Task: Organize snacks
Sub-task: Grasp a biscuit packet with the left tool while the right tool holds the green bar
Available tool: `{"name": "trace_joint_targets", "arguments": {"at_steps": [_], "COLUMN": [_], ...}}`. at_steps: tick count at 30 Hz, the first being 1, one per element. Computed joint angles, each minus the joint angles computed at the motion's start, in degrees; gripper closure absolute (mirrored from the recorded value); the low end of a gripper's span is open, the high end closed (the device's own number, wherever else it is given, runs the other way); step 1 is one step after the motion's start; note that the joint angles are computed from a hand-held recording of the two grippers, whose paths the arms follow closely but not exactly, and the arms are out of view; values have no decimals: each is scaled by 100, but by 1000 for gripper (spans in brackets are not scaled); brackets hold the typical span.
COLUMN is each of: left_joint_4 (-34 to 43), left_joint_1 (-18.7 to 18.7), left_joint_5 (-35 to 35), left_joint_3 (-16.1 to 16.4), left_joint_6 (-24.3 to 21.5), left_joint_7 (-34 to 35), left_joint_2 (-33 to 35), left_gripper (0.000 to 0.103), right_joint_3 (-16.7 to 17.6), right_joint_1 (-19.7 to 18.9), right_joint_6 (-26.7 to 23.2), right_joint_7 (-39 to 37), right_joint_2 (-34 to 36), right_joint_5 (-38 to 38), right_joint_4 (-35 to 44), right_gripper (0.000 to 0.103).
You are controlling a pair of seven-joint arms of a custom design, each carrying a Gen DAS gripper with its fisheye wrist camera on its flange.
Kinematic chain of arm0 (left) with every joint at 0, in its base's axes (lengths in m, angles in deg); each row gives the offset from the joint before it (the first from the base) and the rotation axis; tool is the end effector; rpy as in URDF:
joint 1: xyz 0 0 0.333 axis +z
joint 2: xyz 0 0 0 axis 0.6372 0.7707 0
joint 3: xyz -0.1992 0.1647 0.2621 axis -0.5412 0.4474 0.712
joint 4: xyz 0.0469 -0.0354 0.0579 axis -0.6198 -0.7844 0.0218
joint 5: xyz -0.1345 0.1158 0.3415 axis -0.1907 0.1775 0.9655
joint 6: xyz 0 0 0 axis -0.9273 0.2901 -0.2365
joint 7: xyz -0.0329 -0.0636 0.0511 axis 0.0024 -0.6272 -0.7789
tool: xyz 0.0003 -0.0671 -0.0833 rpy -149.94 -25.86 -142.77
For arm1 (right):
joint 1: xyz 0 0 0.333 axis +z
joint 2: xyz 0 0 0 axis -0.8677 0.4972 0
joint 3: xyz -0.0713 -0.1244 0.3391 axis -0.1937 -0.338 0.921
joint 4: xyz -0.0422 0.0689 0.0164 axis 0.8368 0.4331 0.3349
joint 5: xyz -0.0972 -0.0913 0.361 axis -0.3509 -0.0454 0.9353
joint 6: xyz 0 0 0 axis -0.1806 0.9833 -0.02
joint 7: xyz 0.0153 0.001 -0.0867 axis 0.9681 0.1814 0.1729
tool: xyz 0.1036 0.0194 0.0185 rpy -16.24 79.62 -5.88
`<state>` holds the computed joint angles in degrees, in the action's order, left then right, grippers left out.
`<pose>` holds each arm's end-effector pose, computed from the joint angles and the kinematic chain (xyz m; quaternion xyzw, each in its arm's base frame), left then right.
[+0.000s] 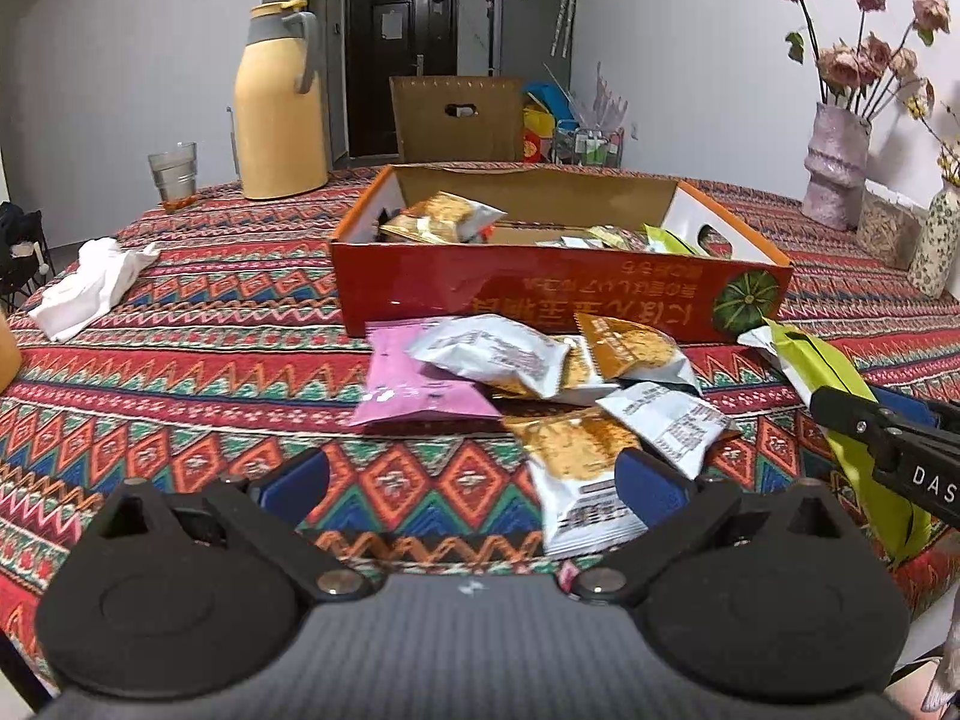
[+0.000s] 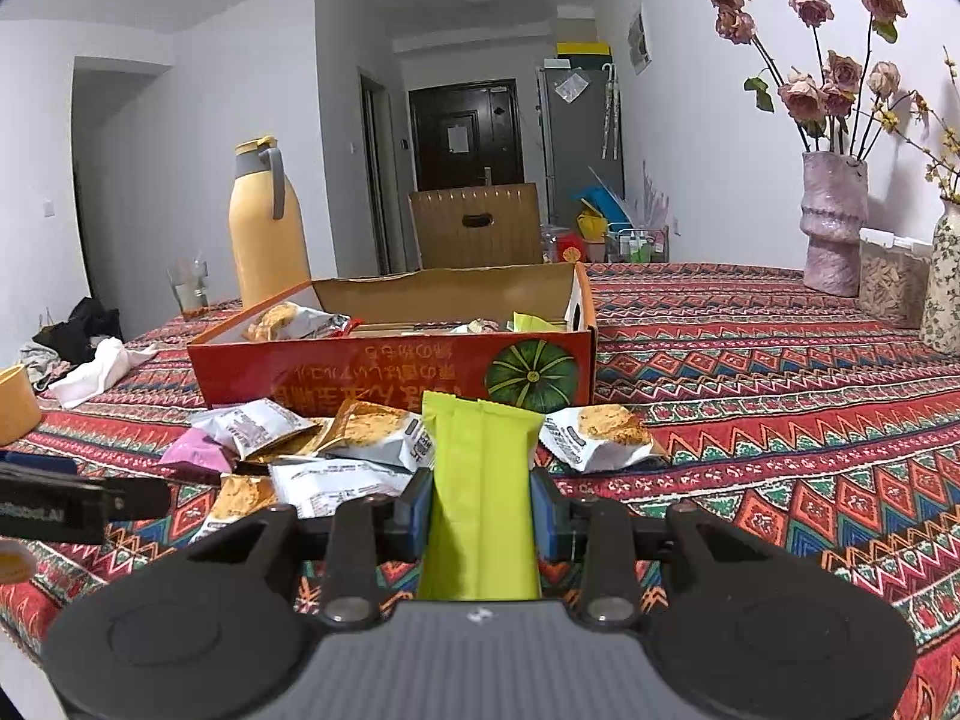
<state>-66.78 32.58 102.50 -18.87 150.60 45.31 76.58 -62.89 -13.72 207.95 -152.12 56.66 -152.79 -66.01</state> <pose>0.6756 -0.3005 0.4482 -0.4524 0.7668 -0.3915 0.2327 0.5673 0.5032 0.4151 -0.4632 0.7012 -0.4077 0.3570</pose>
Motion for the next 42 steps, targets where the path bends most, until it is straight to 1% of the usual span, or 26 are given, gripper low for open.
{"name": "trace_joint_targets", "arguments": {"at_steps": [5,11,14,15,18,20,22,24,26,27,28,31,34,37,42], "left_joint_4": [238,602,738,786,917,999,1079,1138,1160,1137,1117,1063,1002,928,813], "left_joint_1": [-236,-669,-805,-847,-958,-966,-933,-938,-941,-912,-862,-763,-669,-605,-568], "left_joint_5": [14,43,80,96,111,89,35,-6,-39,-64,-99,-190,-287,-359,-401], "left_joint_3": [74,403,499,527,612,592,517,498,488,454,389,252,132,72,85], "left_joint_6": [-267,-547,-676,-732,-896,-994,-1085,-1161,-1207,-1180,-1156,-1084,-1025,-948,-823], "left_joint_7": [62,-55,-93,-99,-164,-161,-96,-63,-38,-10,53,215,370,455,462], "left_joint_2": [132,305,371,394,458,504,557,594,614,611,610,607,596,566,502], "left_gripper": [0,0,6,10,12,18,26,29,31,34,40,52,59,61,62], "right_joint_3": [-31,-12,3,8,31,45,52,59,65,68,71,77,75,71,64], "right_joint_1": [-60,-153,-200,-217,-275,-308,-335,-350,-358,-362,-365,-366,-347,-322,-287], "right_joint_6": [208,378,454,483,580,636,681,699,707,710,711,719,704,672,623], "right_joint_7": [258,576,729,781,893,939,975,989,992,987,981,957,905,854,756], "right_joint_2": [-85,-183,-220,-229,-244,-243,-243,-244,-244,-245,-242,-229,-207,-194,-181], "right_joint_5": [-216,-485,-635,-683,-782,-822,-854,-864,-863,-858,-851,-829,-803,-765,-683], "right_joint_4": [-193,-411,-488,-512,-559,-573,-586,-591,-592,-592,-587,-568,-525,-492,-454], "right_gripper": [71,71,71,71,71,71,71,71,71,71,71,71,71,71,71]}}
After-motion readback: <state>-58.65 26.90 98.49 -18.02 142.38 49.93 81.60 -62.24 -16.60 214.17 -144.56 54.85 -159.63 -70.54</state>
